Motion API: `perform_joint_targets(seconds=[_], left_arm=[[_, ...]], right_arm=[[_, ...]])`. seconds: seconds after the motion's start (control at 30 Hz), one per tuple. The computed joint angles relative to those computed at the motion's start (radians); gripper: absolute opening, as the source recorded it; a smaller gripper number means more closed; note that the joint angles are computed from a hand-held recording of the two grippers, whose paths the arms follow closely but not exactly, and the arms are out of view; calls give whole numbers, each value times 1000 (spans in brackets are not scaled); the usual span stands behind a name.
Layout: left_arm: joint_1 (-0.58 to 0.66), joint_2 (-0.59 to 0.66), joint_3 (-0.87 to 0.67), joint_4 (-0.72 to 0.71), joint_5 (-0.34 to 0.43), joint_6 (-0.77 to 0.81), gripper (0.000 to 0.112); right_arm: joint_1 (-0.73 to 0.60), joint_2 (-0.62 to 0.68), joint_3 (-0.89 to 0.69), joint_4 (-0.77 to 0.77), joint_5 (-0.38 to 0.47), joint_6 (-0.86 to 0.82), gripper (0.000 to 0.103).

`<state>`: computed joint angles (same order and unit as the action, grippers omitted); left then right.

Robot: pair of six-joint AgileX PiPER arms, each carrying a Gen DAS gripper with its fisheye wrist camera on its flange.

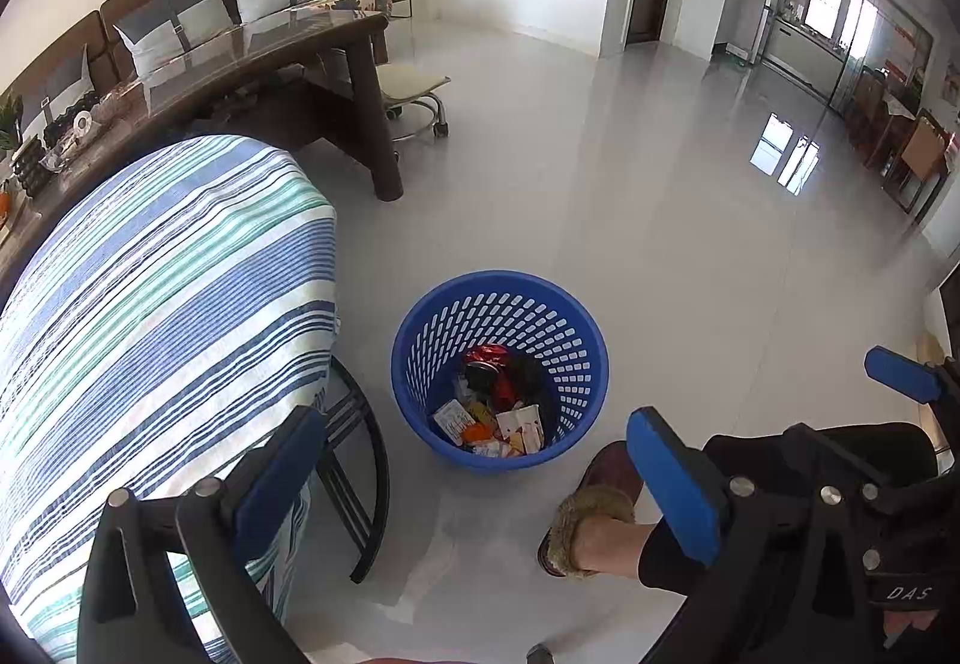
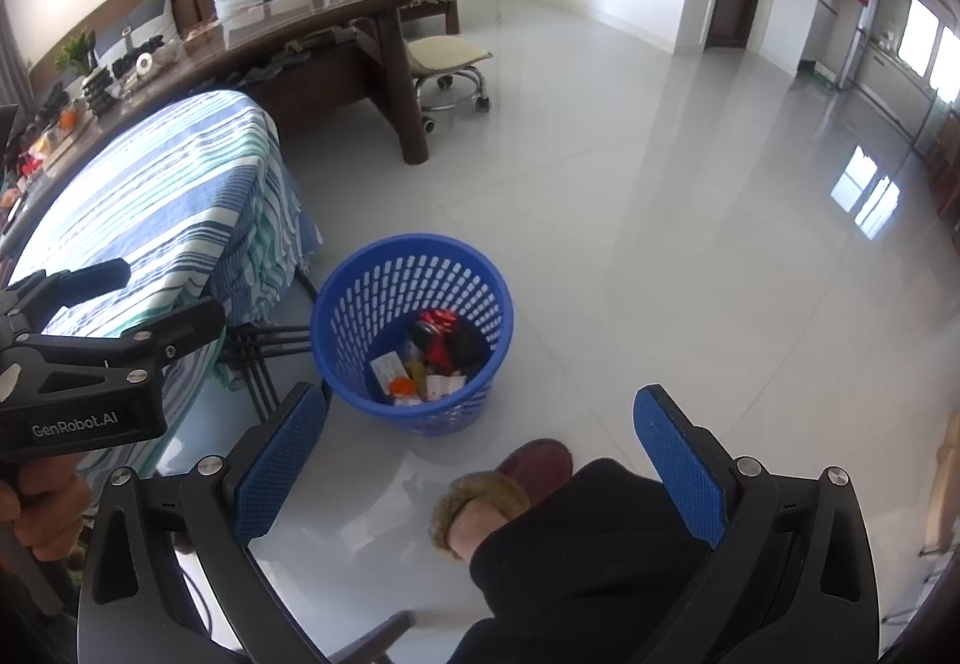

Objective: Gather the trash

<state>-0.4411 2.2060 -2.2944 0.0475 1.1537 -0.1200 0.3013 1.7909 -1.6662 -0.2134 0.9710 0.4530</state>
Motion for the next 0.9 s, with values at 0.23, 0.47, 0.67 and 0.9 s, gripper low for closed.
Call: perform_joint_targets(seconds=[0.23,0.47,0.67,0.9], left_arm=[[0,4,-7,1,3,1,103],[0,10,-14,3,4,4,103],[-1,23,-38,2,21,5,103],[-6,28,-40,6,22,11,103]], right_arm=[[0,-1,2,1,0,0,103],[-2,1,0,3,0,-3,103],[-2,-9,20,5,-13,2,103],[-7,-12,30,10,-19,2,103]])
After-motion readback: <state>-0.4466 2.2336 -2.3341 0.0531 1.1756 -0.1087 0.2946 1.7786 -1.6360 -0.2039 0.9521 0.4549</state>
